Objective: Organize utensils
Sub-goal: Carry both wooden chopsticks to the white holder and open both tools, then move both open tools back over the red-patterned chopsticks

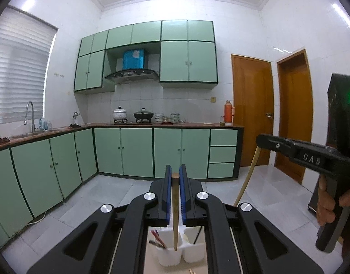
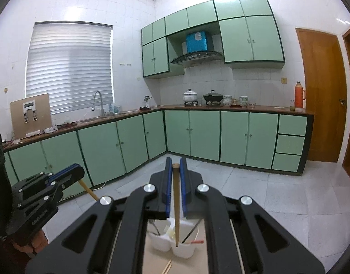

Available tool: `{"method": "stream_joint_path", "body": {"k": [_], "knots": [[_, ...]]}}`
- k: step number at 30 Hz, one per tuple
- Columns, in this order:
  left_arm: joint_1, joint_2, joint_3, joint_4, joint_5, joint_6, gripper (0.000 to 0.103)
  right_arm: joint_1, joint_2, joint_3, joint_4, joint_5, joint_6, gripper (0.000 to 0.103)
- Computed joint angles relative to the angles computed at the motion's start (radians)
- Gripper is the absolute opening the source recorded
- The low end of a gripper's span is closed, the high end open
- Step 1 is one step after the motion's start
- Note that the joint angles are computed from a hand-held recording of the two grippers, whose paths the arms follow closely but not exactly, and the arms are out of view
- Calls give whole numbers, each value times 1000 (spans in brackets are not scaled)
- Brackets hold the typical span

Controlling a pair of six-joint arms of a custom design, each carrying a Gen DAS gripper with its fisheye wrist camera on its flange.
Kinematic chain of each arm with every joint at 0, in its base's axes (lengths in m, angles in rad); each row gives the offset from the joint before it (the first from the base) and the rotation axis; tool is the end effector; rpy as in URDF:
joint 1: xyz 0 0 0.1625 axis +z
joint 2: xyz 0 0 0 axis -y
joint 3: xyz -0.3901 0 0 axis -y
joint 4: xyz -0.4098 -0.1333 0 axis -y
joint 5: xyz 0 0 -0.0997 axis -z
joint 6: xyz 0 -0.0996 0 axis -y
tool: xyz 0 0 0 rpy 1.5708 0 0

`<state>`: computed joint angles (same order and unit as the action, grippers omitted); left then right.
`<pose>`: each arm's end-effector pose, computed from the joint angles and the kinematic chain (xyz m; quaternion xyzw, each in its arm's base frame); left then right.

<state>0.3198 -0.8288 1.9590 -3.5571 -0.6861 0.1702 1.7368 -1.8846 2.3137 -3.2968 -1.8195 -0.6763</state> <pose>-0.4573 -0.3730 0.1133 0.4016 0.7391 -0.5220 0.1409 0.1688 -0.3490 0.4329 0.2550 -0.7524 0.5549 0.2469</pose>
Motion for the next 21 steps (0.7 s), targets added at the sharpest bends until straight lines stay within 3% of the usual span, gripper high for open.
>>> {"method": "stream_joint_path", "body": {"k": [8,18,19,21], "knots": [[90,100,-139,51,-50,11,7,-73,182,-77,-113,-11,-40,6],[172,161,-182,178,-77,-85,7,-184,264,-99,-79,49,5,7],[179,160,-179,197,-81,-104,8,-191,265,-96,-67,47,5,8],[191,154,-172,225,-93,-142,19,-202,267,-87,-69,43,2,19]]}}
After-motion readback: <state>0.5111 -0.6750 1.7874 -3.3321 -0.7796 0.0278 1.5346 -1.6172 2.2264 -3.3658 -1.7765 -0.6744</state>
